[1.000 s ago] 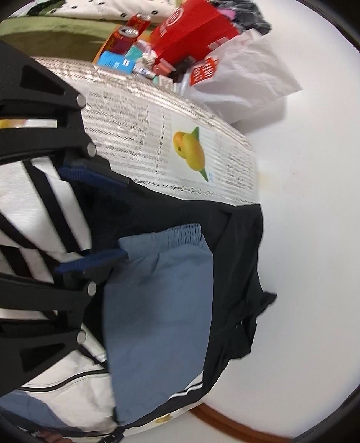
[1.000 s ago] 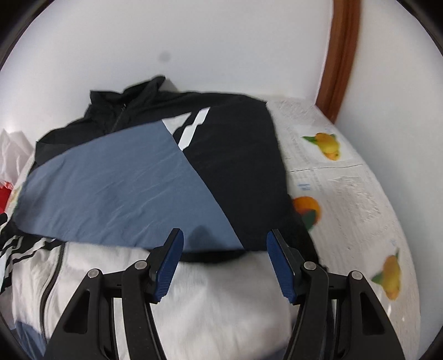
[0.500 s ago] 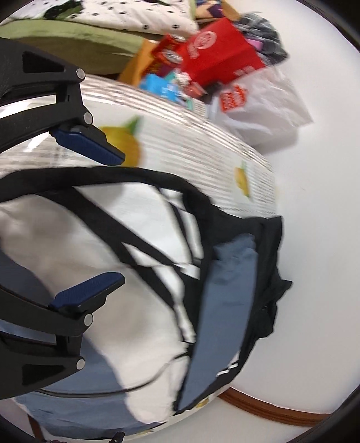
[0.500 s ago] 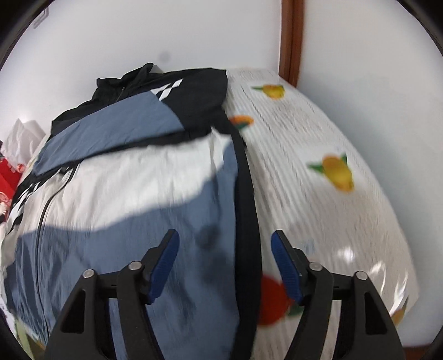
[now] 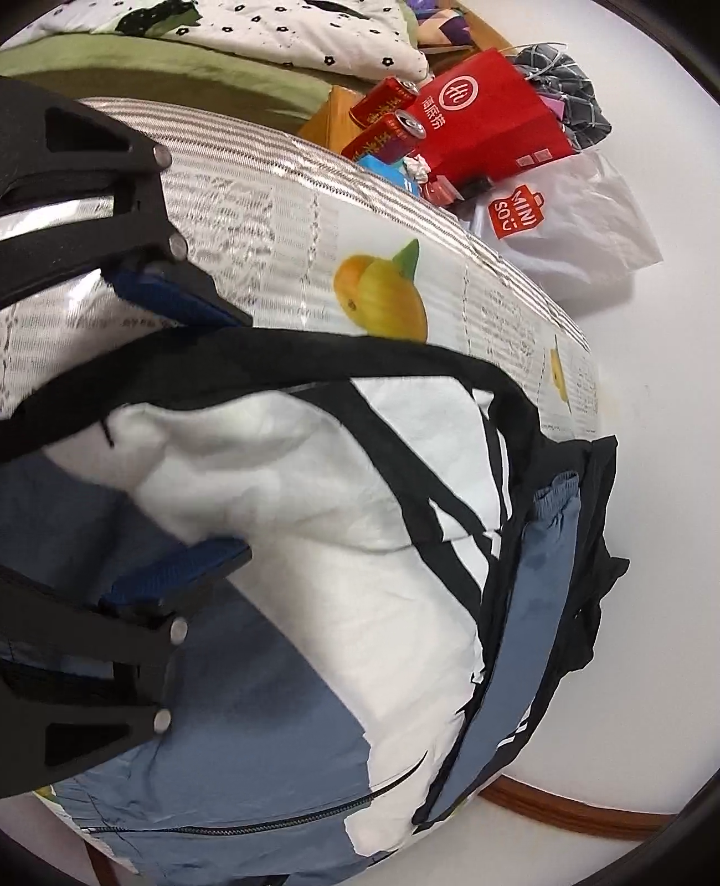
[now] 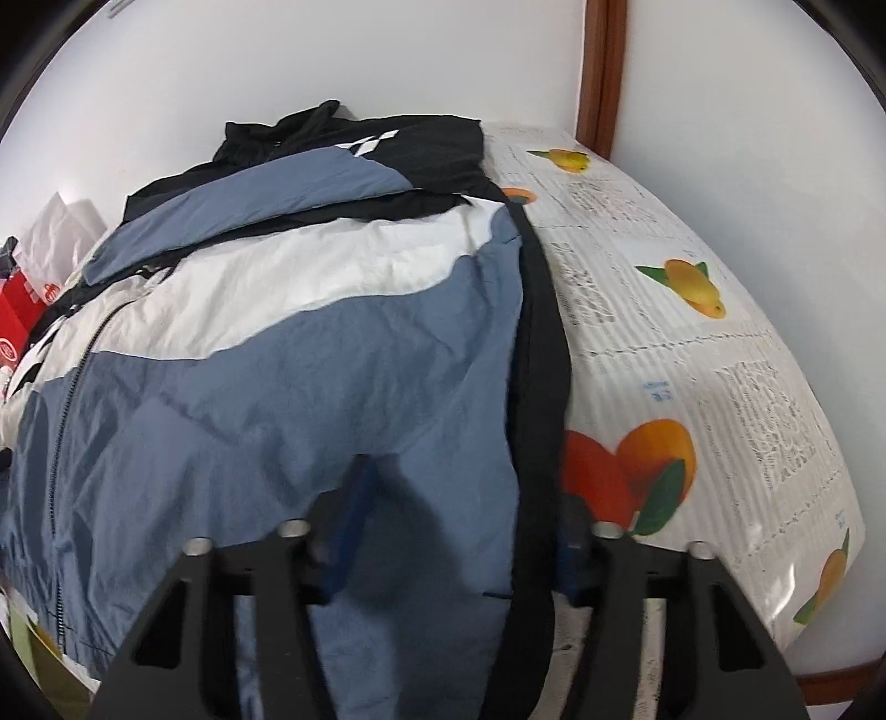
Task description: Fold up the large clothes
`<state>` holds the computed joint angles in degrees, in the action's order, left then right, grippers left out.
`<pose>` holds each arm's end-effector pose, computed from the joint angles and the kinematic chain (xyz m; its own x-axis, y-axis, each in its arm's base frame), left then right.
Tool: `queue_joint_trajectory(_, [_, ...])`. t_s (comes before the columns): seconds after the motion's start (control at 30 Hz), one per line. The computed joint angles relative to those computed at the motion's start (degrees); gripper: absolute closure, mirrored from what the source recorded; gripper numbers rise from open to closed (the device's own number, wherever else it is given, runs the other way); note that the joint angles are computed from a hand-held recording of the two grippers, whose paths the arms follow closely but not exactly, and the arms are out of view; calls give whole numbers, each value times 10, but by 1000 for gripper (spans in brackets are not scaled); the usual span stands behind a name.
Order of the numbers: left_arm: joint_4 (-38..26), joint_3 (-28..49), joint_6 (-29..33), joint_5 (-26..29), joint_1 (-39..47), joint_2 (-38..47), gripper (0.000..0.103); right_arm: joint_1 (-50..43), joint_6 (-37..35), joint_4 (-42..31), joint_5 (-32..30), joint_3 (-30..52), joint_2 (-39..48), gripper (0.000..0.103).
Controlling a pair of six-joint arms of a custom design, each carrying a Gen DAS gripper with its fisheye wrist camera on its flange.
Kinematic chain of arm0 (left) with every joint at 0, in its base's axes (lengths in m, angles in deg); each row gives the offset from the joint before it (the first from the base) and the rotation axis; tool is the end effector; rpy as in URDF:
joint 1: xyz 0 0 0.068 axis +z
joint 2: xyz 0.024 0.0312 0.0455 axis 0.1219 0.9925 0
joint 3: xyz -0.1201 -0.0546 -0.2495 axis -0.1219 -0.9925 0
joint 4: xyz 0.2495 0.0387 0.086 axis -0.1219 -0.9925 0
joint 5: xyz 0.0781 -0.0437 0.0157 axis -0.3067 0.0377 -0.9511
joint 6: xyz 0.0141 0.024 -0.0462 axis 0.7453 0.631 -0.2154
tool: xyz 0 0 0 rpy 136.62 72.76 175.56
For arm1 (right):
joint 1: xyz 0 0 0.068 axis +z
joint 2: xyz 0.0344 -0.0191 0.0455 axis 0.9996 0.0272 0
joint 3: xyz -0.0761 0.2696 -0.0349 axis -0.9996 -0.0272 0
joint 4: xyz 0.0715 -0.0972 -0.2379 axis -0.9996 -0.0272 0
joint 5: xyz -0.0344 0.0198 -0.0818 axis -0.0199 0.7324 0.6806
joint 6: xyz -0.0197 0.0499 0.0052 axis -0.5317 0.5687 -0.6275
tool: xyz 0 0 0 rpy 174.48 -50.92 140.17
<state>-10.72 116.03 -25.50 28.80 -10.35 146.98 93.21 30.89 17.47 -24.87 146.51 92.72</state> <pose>0.2757 -0.0752 0.2397 -0.8013 -0.1980 -0.5646 -0.2399 0.9708 0.0000 0.2998 0.0213 0.2296 -0.8745 -0.1187 -0.4702 -0.0717 0.9906 -0.1167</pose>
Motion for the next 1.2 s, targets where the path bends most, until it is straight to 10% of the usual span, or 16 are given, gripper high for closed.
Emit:
queue_joint_trajectory(0.17, [-17,7,-23,0,-14,-7,92,4,11,-7,-10,-4,-13,97])
queue_joint_trajectory(0.77, [-133,67,-42,-7,-81,-238,96,-68,-29,-157,-177,106,-229,99])
queue_joint_trajectory(1.2, [-60,192,13,44,23,-80,96,-28,46,-105,-156,258,-72,99])
